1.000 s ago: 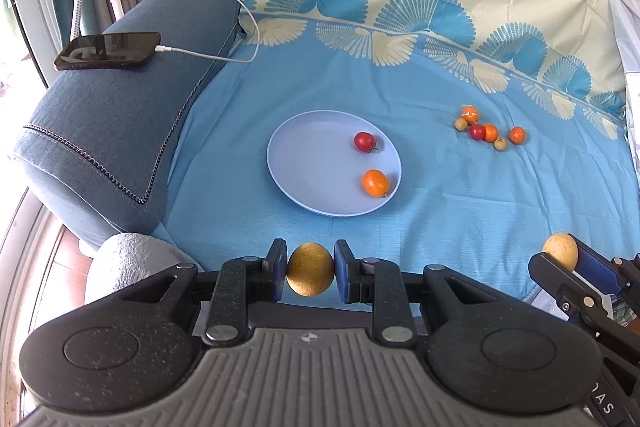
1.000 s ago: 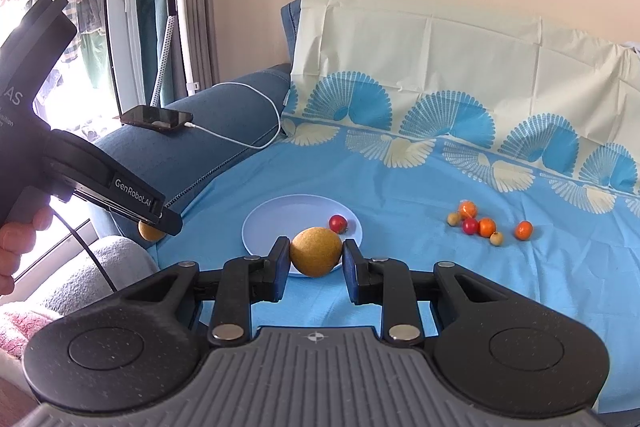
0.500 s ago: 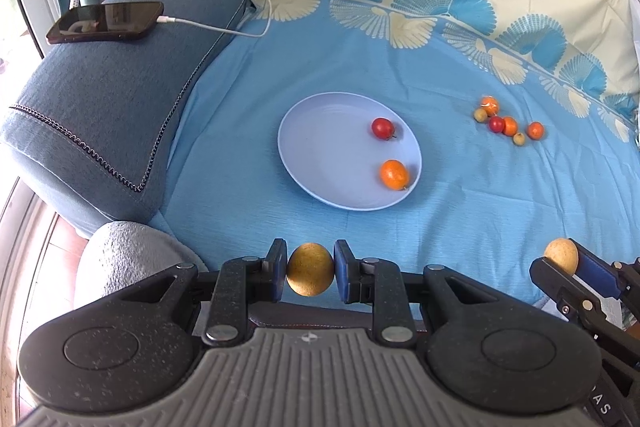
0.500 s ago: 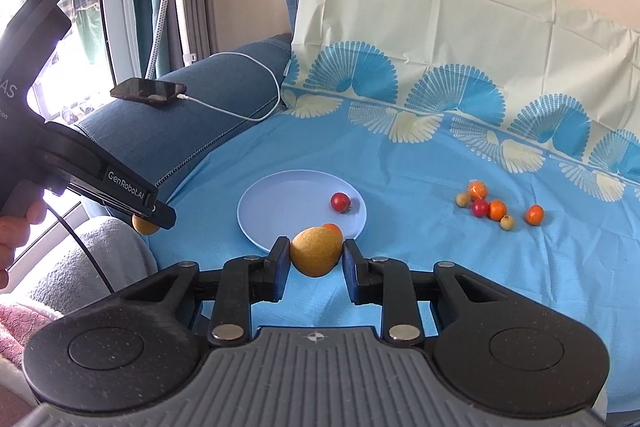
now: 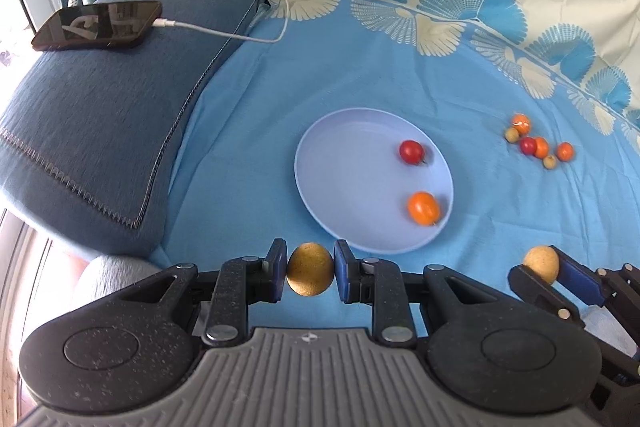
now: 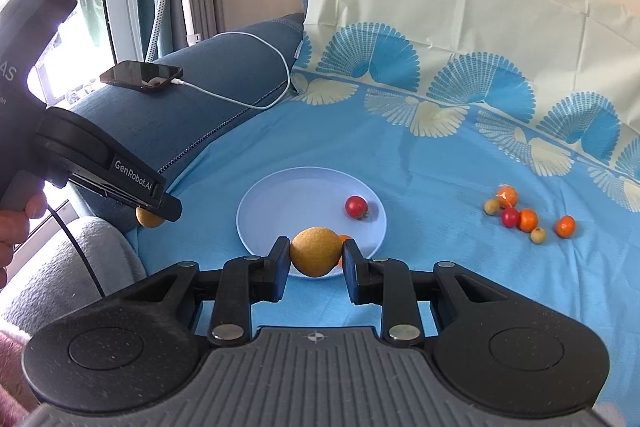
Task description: Organize fruits
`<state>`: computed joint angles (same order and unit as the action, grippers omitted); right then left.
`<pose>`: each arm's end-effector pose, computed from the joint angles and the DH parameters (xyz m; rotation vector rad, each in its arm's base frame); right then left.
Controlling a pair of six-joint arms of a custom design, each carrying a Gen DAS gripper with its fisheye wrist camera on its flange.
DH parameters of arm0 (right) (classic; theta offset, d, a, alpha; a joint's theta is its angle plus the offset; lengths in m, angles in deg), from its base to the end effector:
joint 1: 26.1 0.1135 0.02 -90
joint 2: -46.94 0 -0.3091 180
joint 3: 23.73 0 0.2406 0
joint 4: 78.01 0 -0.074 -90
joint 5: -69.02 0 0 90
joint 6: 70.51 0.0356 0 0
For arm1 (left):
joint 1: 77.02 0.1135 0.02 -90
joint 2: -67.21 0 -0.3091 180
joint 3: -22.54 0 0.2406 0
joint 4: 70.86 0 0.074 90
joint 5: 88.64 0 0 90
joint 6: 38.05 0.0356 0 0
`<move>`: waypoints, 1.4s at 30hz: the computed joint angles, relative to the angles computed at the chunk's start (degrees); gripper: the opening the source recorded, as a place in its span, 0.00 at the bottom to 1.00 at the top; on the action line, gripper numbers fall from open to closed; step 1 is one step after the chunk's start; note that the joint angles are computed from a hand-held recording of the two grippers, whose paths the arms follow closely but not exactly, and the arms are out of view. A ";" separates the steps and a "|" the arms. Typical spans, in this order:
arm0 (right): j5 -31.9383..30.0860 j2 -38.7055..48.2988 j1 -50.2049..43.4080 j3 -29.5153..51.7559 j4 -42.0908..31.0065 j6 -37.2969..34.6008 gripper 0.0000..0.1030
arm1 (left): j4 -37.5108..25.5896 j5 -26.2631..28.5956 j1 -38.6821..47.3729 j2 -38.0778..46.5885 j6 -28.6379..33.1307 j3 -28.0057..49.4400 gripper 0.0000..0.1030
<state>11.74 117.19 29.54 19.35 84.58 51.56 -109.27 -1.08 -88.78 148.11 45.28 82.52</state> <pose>0.1308 0.1572 0.2216 -0.1840 2.2001 0.1715 0.2468 -0.0498 0.2386 0.1005 2.6041 -0.0597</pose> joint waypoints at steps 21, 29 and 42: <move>-20.38 31.57 -21.53 6.93 22.21 -14.24 0.29 | 9.46 -6.15 -1.43 32.90 2.49 16.15 0.27; -22.47 37.77 -23.89 11.98 23.25 -17.73 0.39 | 14.74 -6.19 -0.88 34.27 5.03 17.01 0.98; -14.75 15.92 -16.99 5.18 11.23 -10.01 0.95 | 9.52 -8.58 -1.80 10.82 3.36 1.93 1.00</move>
<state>-3.01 133.11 12.55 24.52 95.80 41.55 -99.76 -9.67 -90.59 158.93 48.63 84.46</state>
